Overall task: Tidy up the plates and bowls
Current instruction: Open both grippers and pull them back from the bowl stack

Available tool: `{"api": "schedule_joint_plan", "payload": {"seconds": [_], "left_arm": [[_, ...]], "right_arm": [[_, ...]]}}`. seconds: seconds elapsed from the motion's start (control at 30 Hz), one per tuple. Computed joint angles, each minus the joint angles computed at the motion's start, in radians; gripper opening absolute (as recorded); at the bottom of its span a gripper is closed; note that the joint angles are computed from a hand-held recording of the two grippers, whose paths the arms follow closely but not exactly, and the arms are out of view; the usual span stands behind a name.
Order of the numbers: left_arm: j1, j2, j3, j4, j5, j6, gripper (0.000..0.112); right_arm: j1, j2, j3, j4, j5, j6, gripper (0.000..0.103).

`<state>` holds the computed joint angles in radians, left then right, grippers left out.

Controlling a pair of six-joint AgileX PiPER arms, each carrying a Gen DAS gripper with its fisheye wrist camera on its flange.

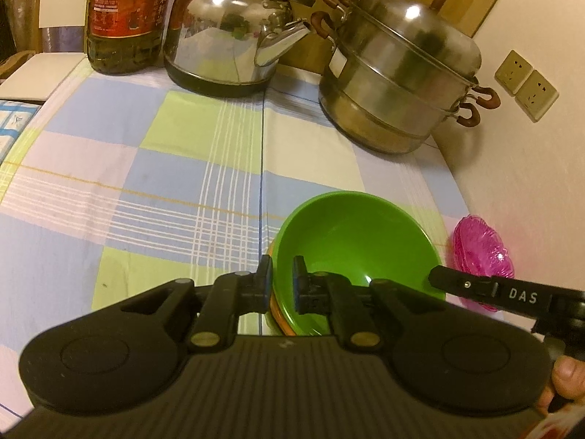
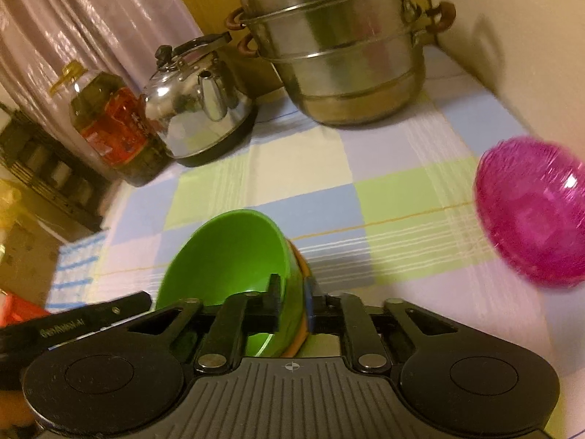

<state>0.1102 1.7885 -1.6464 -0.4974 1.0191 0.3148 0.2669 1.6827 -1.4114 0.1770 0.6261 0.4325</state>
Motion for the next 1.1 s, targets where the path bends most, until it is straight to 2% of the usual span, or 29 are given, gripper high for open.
{"api": "schedule_joint_plan", "payload": {"seconds": [0.27, 0.53, 0.6, 0.67, 0.7, 0.73, 0.9, 1.1], "left_arm": [[0.001, -0.011, 0.012, -0.005, -0.004, 0.007, 0.01], [0.027, -0.076, 0.079, -0.035, -0.016, 0.014, 0.028], [0.039, -0.108, 0.113, -0.042, -0.019, 0.015, 0.036], [0.051, -0.15, 0.158, -0.045, -0.03, 0.02, 0.046], [0.058, -0.174, 0.185, -0.044, -0.035, 0.023, 0.055], [0.065, -0.194, 0.205, -0.045, -0.038, 0.027, 0.064], [0.093, -0.289, 0.301, -0.044, -0.038, 0.062, 0.075], [0.096, -0.429, 0.435, -0.015, -0.083, 0.152, 0.076]], "right_arm": [[-0.03, 0.007, 0.028, 0.09, -0.018, -0.044, 0.006], [0.013, -0.082, 0.096, 0.007, -0.024, 0.024, 0.009], [0.033, -0.108, 0.123, -0.021, -0.016, 0.057, 0.015], [0.054, -0.142, 0.163, -0.05, -0.017, 0.098, 0.03], [0.066, -0.158, 0.183, -0.067, -0.019, 0.122, 0.04], [0.081, -0.178, 0.208, -0.089, -0.022, 0.153, 0.043], [0.154, -0.251, 0.275, -0.208, 0.019, 0.288, 0.045], [0.288, -0.319, 0.307, -0.441, 0.13, 0.483, 0.045]]}}
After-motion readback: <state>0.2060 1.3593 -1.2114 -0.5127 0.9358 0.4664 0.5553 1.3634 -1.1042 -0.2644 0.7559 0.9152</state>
